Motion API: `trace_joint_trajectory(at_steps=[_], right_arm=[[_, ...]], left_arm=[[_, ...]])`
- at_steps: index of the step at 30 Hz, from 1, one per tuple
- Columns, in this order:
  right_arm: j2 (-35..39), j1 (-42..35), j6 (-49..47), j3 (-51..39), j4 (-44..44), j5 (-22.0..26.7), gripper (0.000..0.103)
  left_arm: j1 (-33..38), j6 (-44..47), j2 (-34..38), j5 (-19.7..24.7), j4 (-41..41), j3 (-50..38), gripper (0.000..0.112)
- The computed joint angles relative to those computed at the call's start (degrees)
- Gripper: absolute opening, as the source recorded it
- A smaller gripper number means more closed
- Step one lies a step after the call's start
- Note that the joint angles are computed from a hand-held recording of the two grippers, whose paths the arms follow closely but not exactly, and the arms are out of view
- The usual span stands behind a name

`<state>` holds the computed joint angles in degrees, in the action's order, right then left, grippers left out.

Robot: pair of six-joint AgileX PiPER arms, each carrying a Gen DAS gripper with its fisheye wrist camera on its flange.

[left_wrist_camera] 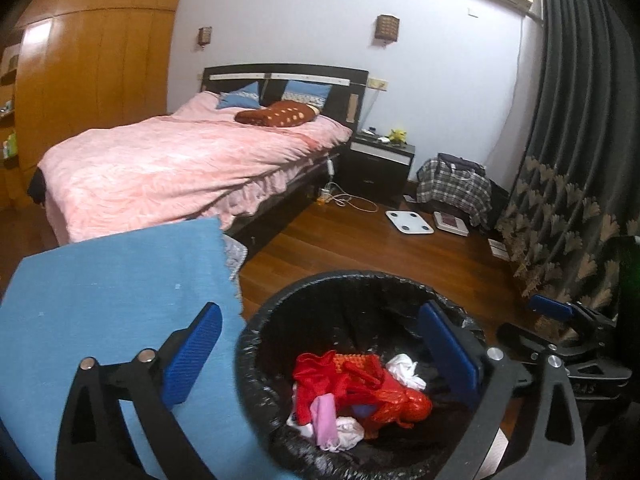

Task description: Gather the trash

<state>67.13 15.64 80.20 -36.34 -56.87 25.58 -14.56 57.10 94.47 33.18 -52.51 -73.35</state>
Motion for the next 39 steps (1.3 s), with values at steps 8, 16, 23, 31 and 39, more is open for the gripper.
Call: trace_joint_trajectory(at_steps=[8, 16, 23, 31, 39], right_arm=[[-0.94, 7.20, -3.64, -4.33, 5.26, 6.43, 0.098], [-1.86, 14.35, -4.15, -8.58, 5.83, 11.79, 0.098], [-1.52, 20.01, -5.23, -13.72, 5.43, 17.00, 0.098], [-0.75, 22.59, -7.14, -17.06, 5.53, 19.35, 0.098], [-0.07, 23.04, -7.31, -18.10, 6.08, 19.26, 0.098]], left_arm=[[3.39, -3.90, -6.19, 1.01, 3.63, 3.41, 0.097], [7.23, -3.08, -11.85, 3.41, 3.47, 6.71, 0.097], [9.17, -3.34, -15.40, 3.85, 4.08, 8.12, 0.097], [12.28, -1.28, -18.04, 5.57, 1.88, 9.55, 0.097], [13.62, -0.64, -18.86, 6.04, 0.76, 9.81, 0.097]])
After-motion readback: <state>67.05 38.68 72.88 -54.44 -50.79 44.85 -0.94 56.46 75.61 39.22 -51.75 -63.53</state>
